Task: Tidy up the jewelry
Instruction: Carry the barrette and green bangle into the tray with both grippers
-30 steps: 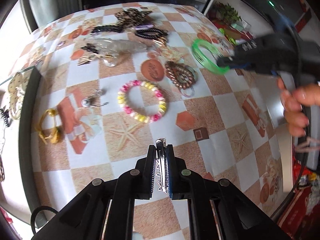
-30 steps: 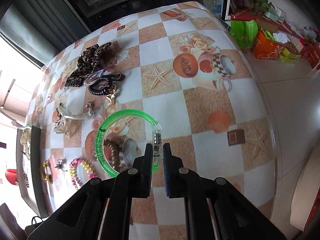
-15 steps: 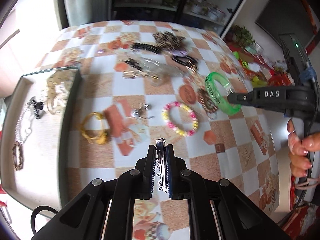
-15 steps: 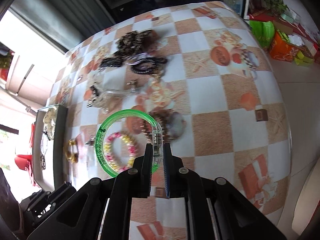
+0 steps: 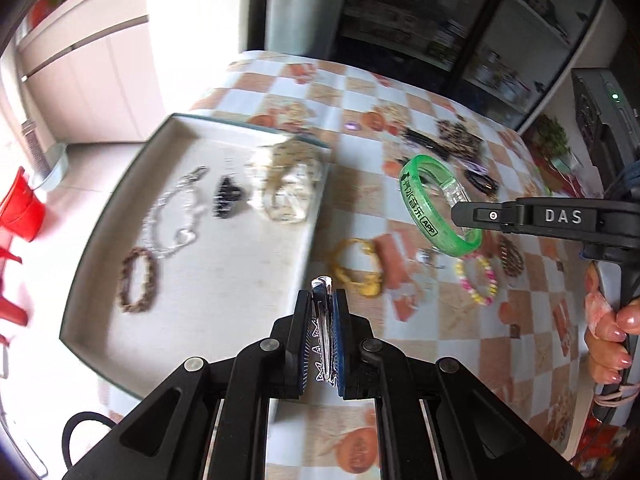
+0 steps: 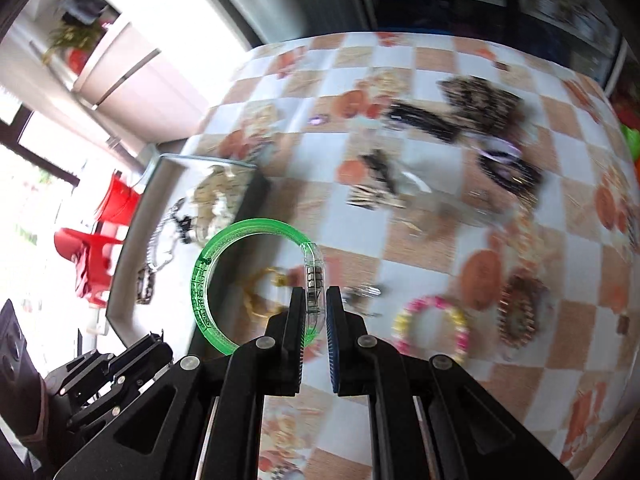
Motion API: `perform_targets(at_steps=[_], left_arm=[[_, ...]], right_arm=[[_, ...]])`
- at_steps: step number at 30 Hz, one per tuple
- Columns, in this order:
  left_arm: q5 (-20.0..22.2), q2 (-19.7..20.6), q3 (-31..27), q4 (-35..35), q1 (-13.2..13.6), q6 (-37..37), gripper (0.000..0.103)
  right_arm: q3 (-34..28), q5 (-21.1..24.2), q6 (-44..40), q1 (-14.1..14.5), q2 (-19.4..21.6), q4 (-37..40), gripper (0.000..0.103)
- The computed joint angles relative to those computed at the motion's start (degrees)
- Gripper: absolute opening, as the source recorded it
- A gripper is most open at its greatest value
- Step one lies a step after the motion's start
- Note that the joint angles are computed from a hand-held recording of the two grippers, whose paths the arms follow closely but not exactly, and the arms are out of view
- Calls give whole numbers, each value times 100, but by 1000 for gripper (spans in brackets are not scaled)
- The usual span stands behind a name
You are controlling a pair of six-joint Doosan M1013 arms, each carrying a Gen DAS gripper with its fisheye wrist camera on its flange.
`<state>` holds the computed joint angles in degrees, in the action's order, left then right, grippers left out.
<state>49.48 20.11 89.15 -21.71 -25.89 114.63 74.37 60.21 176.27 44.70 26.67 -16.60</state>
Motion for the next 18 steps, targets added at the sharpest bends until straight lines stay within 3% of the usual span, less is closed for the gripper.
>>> perform_targets(at_steps=[6, 18], left_arm=[[-68, 200, -133, 398, 257, -579, 13], [88, 614, -323, 1162, 446, -1341, 13]], right_arm=[[-936, 64, -1163, -117, 669, 513, 11], [-2477, 1039, -2553, -277, 1840, 1456, 11]])
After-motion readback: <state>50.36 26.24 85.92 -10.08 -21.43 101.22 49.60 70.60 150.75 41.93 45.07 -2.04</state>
